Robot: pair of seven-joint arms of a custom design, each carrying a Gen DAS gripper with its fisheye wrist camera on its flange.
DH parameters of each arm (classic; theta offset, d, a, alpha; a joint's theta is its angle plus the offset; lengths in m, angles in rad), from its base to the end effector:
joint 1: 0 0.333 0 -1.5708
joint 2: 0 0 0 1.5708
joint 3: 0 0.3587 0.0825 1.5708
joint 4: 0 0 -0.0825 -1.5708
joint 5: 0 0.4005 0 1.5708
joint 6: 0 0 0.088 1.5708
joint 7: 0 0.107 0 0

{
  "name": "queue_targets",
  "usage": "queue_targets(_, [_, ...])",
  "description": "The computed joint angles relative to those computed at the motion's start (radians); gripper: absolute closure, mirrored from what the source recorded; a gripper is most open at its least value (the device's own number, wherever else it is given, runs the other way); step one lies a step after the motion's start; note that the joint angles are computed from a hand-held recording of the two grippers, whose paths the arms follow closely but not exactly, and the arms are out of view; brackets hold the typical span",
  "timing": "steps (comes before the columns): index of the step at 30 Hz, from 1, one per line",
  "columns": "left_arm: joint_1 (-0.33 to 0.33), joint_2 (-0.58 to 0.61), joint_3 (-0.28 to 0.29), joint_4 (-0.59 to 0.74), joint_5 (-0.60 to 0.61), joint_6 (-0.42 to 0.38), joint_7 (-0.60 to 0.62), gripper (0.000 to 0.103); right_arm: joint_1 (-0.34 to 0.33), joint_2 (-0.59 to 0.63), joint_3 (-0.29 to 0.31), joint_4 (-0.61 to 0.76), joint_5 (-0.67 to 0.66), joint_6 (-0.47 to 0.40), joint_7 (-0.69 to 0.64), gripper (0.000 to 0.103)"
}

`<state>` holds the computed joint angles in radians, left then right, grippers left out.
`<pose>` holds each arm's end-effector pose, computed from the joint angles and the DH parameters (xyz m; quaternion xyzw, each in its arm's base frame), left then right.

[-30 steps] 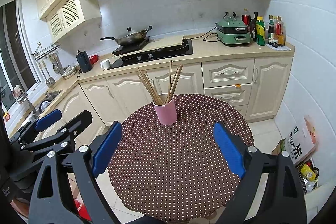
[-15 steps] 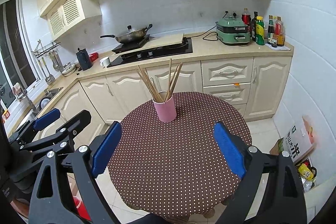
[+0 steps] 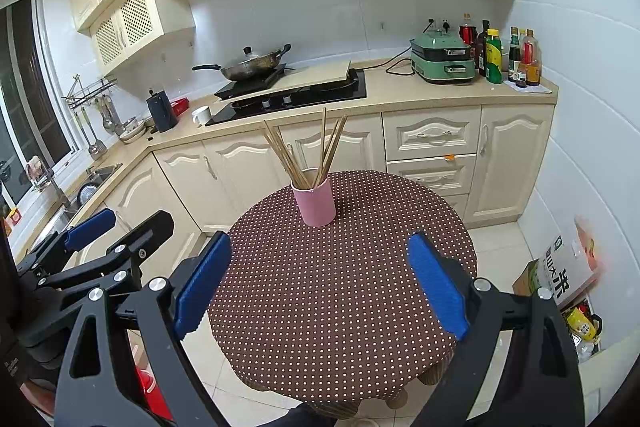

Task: Organize utensils

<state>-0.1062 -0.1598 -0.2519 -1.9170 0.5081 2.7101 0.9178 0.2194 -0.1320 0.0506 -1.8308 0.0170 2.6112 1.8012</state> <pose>0.5256 -0.2290 0.7087 -0.5919 0.6412 -0.3617 0.3281 0.5593 0.1569 0.7342 -0.6449 0.6246 -0.2212 0.3809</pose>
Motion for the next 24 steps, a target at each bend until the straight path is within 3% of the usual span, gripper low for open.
queue_targets(24, [0.012, -0.043, -0.031, -0.029, 0.079, -0.010, -0.073, 0.017, -0.004, -0.044, -0.004, -0.040, 0.021, 0.012, -0.021, 0.016])
